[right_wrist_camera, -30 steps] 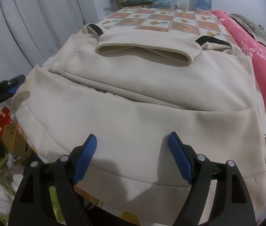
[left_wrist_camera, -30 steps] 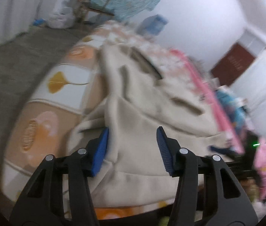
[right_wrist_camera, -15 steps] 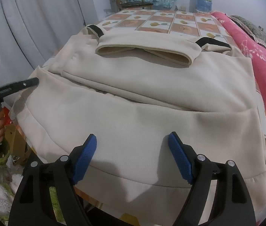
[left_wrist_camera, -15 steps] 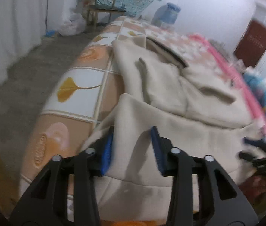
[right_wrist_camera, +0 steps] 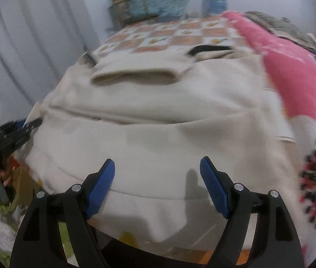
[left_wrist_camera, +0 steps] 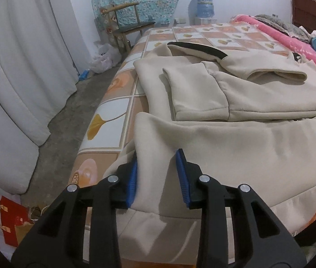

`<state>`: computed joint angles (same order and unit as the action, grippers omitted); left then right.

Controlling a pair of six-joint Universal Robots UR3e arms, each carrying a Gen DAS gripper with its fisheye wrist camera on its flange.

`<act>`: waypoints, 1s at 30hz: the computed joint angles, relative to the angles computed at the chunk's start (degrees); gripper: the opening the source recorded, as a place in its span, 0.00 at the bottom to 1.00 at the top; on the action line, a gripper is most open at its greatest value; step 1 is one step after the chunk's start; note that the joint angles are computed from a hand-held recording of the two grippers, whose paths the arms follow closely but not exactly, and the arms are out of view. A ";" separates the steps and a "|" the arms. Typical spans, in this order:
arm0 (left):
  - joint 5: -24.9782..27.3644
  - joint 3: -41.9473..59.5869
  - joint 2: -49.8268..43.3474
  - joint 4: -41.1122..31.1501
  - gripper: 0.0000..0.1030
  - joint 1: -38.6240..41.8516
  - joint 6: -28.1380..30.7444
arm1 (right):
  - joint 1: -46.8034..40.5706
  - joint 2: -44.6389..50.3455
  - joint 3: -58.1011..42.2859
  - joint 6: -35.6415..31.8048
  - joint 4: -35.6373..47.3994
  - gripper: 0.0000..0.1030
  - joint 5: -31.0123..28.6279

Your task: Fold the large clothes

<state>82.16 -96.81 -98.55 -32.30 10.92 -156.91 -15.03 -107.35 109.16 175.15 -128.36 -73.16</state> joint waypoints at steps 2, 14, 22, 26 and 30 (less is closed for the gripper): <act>0.65 -0.31 0.14 0.35 0.30 -0.40 -0.19 | -3.91 -2.99 1.13 -0.72 0.53 0.70 0.37; 2.38 0.81 -0.74 -0.14 0.30 -1.51 -1.70 | -13.76 4.61 -2.35 -1.98 -2.23 0.50 3.72; 3.08 1.27 -1.01 -0.60 0.30 -1.97 -2.18 | -14.00 1.60 -0.06 -3.67 1.43 0.34 2.92; 3.85 2.07 -1.69 -0.83 0.30 -2.47 -2.65 | -12.20 1.06 0.07 -4.12 0.95 0.25 -0.92; 4.30 2.78 -1.99 -1.56 0.30 -2.77 -3.16 | -8.54 2.89 -0.88 -3.63 -1.26 0.23 -6.35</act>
<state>86.47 -94.03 -100.54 -33.85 8.15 -160.07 -23.57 -104.47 108.28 171.53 -129.62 -79.52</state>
